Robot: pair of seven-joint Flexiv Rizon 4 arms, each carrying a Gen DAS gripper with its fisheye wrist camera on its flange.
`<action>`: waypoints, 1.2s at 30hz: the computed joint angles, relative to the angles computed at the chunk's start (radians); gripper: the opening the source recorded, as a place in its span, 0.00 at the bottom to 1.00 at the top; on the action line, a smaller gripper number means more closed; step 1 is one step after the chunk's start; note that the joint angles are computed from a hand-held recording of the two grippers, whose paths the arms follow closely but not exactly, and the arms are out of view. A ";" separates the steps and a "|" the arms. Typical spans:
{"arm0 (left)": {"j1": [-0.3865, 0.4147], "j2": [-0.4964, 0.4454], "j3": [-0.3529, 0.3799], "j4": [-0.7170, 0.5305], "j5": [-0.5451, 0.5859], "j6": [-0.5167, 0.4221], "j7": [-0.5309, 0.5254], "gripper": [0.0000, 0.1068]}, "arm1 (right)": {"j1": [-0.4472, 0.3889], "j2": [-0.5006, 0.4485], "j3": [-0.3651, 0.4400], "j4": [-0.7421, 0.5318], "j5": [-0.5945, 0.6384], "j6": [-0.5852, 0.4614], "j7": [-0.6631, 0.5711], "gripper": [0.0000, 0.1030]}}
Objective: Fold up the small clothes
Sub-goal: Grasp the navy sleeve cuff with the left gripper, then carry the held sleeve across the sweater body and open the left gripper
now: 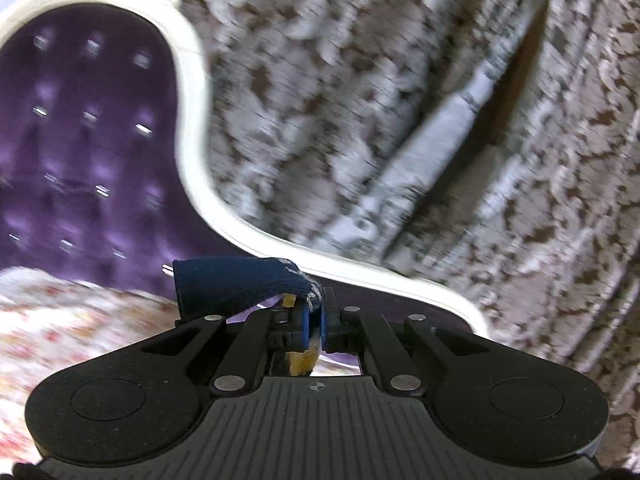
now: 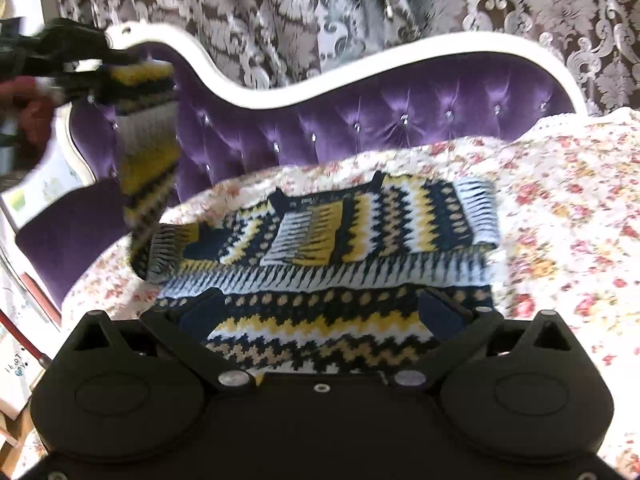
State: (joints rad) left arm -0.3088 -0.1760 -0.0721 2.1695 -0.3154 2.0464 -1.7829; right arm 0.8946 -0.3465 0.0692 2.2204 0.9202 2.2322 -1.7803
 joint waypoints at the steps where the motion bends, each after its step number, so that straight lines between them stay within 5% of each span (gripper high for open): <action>1: 0.001 -0.023 -0.017 -0.018 0.012 0.005 -0.012 0.04 | -0.017 0.006 0.020 0.020 -0.019 0.013 0.023 1.00; 15: -0.113 -0.335 -0.078 -0.213 0.039 -0.067 -0.030 0.07 | -0.148 -0.013 0.103 0.187 -0.215 0.084 0.335 1.00; 16: -0.101 -0.347 -0.093 -0.217 0.055 -0.078 -0.030 0.11 | -0.152 -0.019 0.104 0.194 -0.228 0.090 0.356 1.00; 18: -0.040 -0.369 -0.163 -0.225 0.113 -0.098 -0.041 0.49 | -0.151 -0.028 0.100 0.207 -0.246 0.101 0.385 1.00; 23: 0.235 -0.423 -0.483 -0.250 0.324 -0.218 -0.030 0.94 | -0.142 -0.036 0.080 0.225 -0.271 0.102 0.432 1.00; 27: 0.244 -0.418 -0.513 -0.251 0.365 -0.181 0.044 0.96 | -0.133 -0.038 0.065 0.227 -0.282 0.094 0.452 1.00; 32: 0.374 -0.445 -0.675 -0.242 0.448 -0.162 0.065 0.96 | -0.119 -0.037 0.049 0.221 -0.290 0.071 0.461 1.00; 36: 0.300 -0.418 -0.606 -0.286 0.429 -0.213 0.124 0.96 | -0.106 -0.032 0.040 0.221 -0.295 0.060 0.464 1.00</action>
State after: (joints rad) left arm -0.0084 -0.5936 -0.6779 1.8835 0.1141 1.8337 -1.6590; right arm 0.7887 -0.3784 0.1090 2.4418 0.6249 2.2924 -1.3166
